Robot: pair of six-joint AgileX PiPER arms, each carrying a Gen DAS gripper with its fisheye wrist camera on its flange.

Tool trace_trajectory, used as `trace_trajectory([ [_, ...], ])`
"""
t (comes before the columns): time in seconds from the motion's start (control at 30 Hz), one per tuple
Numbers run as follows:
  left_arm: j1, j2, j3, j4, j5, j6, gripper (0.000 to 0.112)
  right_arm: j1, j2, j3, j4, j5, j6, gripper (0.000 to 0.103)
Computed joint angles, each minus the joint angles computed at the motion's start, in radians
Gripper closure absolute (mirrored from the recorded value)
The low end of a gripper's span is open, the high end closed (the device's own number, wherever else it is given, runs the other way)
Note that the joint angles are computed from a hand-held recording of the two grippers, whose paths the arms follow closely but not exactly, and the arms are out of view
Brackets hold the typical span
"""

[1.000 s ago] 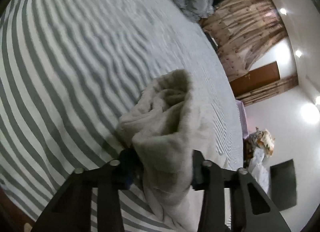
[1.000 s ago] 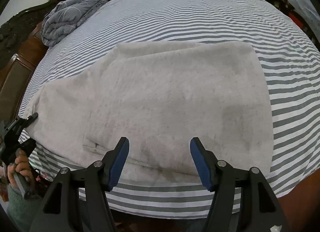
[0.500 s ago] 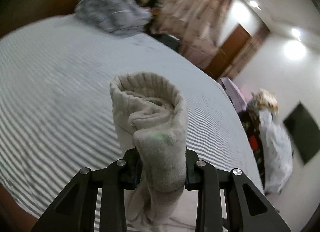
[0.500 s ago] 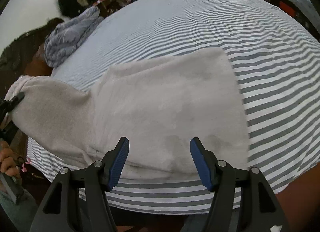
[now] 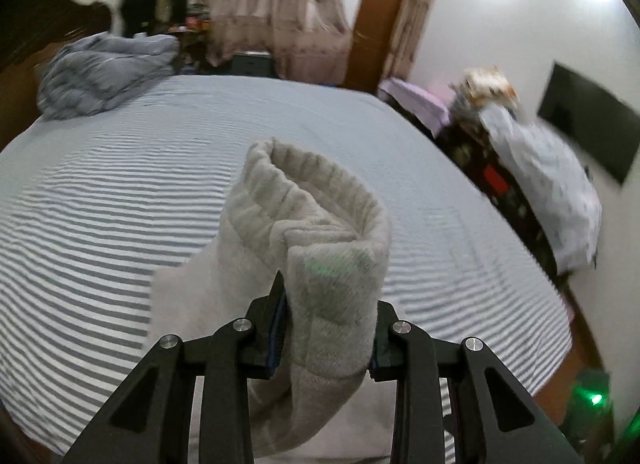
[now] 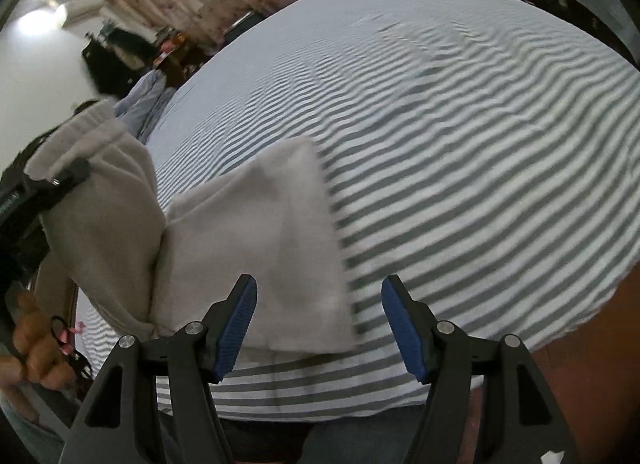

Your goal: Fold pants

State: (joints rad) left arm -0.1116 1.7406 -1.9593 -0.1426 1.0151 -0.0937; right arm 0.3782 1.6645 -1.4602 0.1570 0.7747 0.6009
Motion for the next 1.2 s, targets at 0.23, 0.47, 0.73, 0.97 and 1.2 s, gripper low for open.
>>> trace_trajectory([
  [0.23,-0.281,0.035,0.152,0.348,-0.091,-0.237,0.08,-0.123,-0.073,0.169,0.128,-0.063,-0.106,0.04],
  [0.47,-0.426,0.046,0.32,0.646,-0.158,-0.427,0.072,-0.169,-0.085,0.255,0.209,-0.1,-0.185,0.04],
  [0.73,-0.394,0.015,0.337,0.428,-0.158,-0.236,0.039,-0.186,-0.091,0.262,0.221,-0.1,-0.204,0.04],
  [0.97,-0.261,-0.157,0.428,0.07,-0.186,0.102,0.038,-0.167,-0.086,0.22,0.201,-0.092,-0.192,0.04],
  [1.2,-0.008,-0.241,0.443,-0.129,-0.104,0.256,0.038,-0.126,-0.06,0.12,0.262,-0.079,-0.298,0.039],
])
